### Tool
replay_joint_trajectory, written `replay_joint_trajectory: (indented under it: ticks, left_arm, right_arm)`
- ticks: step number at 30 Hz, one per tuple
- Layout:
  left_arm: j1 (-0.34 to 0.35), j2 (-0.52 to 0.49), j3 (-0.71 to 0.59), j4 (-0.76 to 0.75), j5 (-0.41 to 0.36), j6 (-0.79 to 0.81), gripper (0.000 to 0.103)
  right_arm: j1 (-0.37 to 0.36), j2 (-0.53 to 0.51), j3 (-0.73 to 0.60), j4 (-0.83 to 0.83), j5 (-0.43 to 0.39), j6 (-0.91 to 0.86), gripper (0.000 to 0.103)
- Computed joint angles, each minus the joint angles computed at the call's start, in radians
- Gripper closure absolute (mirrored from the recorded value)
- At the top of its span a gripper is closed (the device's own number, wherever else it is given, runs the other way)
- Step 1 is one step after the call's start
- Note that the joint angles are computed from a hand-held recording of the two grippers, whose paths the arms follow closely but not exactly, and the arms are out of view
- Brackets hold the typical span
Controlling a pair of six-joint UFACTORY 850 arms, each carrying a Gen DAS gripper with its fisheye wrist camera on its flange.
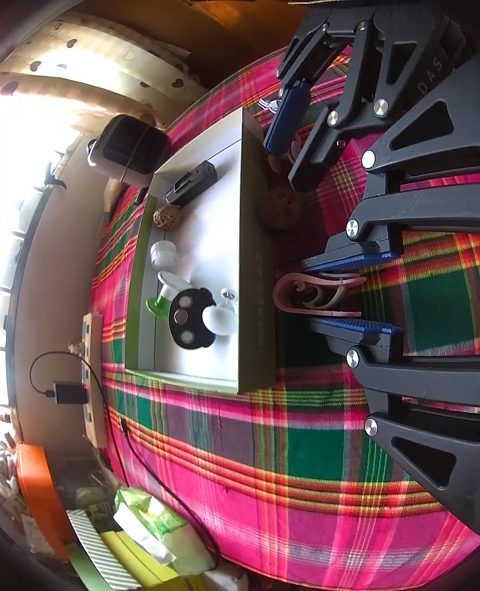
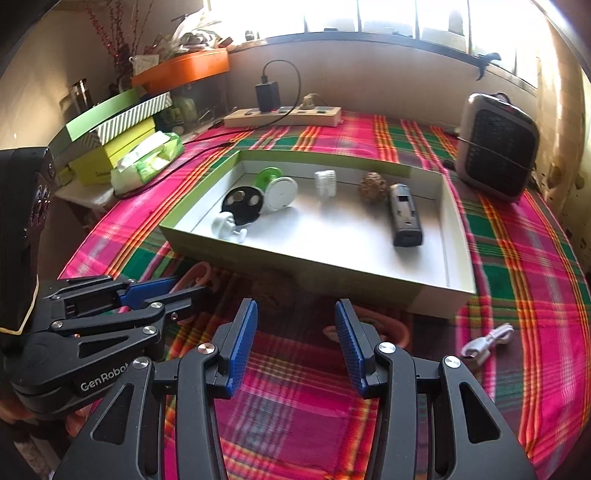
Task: Organize objects
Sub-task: 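Grasp the walnut with the right tool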
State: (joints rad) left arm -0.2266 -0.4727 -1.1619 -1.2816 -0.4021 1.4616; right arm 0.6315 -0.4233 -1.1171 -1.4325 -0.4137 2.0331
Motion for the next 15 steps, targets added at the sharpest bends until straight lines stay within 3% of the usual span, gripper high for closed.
replay_joint_trajectory:
  ticks: [15]
  left_arm:
    - [0.024, -0.014, -0.011, -0.033, -0.025, 0.032, 0.081]
  right_arm:
    - [-0.018, -0.060, -0.057, 0.067, 0.043, -0.035, 0.058]
